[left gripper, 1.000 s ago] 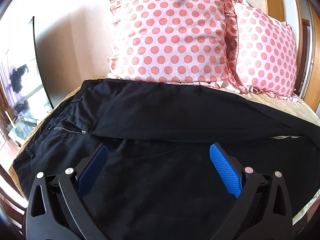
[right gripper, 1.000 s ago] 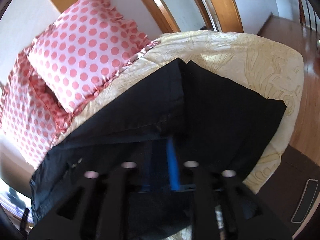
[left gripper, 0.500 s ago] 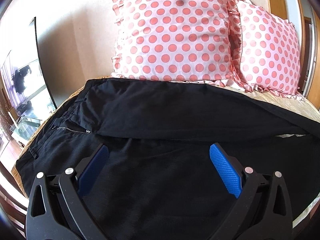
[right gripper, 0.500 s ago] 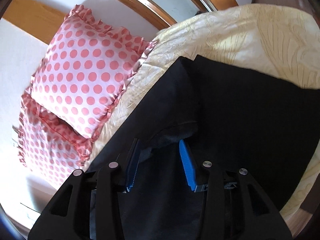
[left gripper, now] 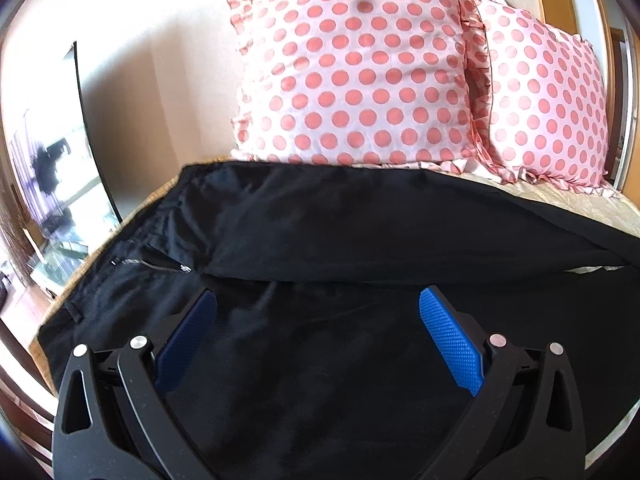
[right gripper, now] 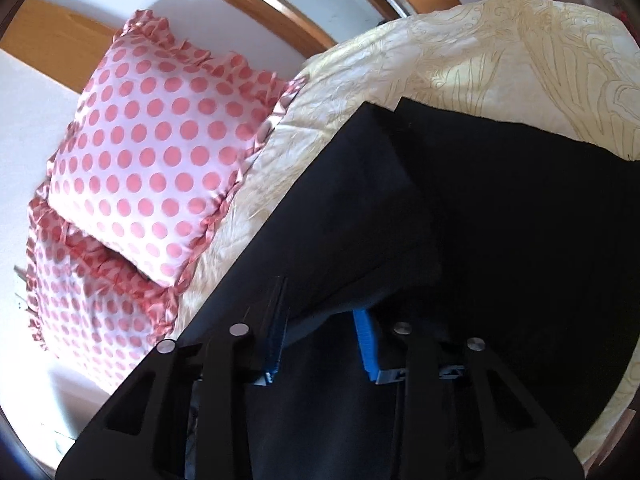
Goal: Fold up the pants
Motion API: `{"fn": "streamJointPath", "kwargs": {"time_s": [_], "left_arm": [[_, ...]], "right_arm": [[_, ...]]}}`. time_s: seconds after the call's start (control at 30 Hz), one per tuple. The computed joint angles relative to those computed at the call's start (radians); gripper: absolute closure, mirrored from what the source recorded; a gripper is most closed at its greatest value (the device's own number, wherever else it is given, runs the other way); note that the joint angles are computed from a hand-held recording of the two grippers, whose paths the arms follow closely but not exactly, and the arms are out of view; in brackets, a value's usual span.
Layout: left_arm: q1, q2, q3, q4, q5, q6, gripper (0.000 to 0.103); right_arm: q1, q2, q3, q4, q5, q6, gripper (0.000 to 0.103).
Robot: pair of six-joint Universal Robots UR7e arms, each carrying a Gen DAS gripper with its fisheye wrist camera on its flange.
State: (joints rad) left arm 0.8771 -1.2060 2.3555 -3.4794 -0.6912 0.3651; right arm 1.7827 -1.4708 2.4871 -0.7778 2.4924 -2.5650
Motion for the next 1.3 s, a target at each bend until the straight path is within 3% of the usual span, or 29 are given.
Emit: {"fn": "streamJointPath", "kwargs": {"time_s": [0.13,0.27,0.37,0.43,0.5,0.53,0.6,0.7,0.77,0.83,0.9,0.93,1.03,1.2,1.3], "left_arm": [[-0.008,0.021,0.012,-0.129,0.016,0.094,0.002],[-0.006,0.018,0.01,-0.127,0.004,0.089,0.002],[-0.008,0.004,0.013,-0.093,-0.008,0.058,0.002],[-0.013,0.004,0.021,-0.119,-0.003,0.072,0.002],[-0.016,0.011,0.026,-0.159,0.008,0.1,0.002],[-0.013,0.016,0.028,-0.193,0.005,0.126,0.002],[0.002,0.018,0.036,-0.278,-0.045,0.191,0.002],[0.02,0.005,0.038,-0.333,-0.116,0.23,0.002],[0.028,0.001,0.017,-0.314,-0.109,0.237,0.002],[0.046,-0.026,-0.025,-0.176,-0.112,0.198,0.002],[0.082,-0.046,-0.091,-0.017,-0.153,0.127,0.002],[0.101,-0.044,-0.127,0.047,-0.166,0.093,0.002],[0.153,-0.011,-0.273,0.252,-0.202,0.005,0.002],[0.212,0.152,-0.578,0.496,-0.176,-0.071,0.002],[0.252,0.267,-0.808,0.737,-0.193,-0.207,0.002]], "right_arm": [[0.046,0.028,0.002,0.029,0.018,0.101,0.071],[0.045,0.028,0.004,-0.004,0.042,0.088,0.071],[0.026,0.019,0.003,-0.057,0.071,0.011,0.072],[0.012,0.02,-0.006,-0.063,0.086,-0.046,0.079],[-0.017,-0.001,0.024,-0.092,0.026,-0.069,0.098],[-0.014,-0.005,0.039,-0.118,0.02,-0.081,0.099],[0.033,0.001,0.072,-0.219,0.048,-0.153,0.1],[0.169,0.061,0.099,-0.418,0.199,-0.271,0.1],[0.231,0.099,0.126,-0.548,0.269,-0.318,0.1],[0.25,0.134,0.13,-0.559,0.315,-0.288,0.1],[0.234,0.146,0.125,-0.493,0.306,-0.227,0.101],[0.241,0.15,0.118,-0.496,0.323,-0.26,0.101],[0.236,0.152,0.088,-0.427,0.337,-0.251,0.101],[0.234,0.154,0.07,-0.355,0.338,-0.238,0.101],[0.231,0.149,0.067,-0.319,0.333,-0.223,0.101]]}}
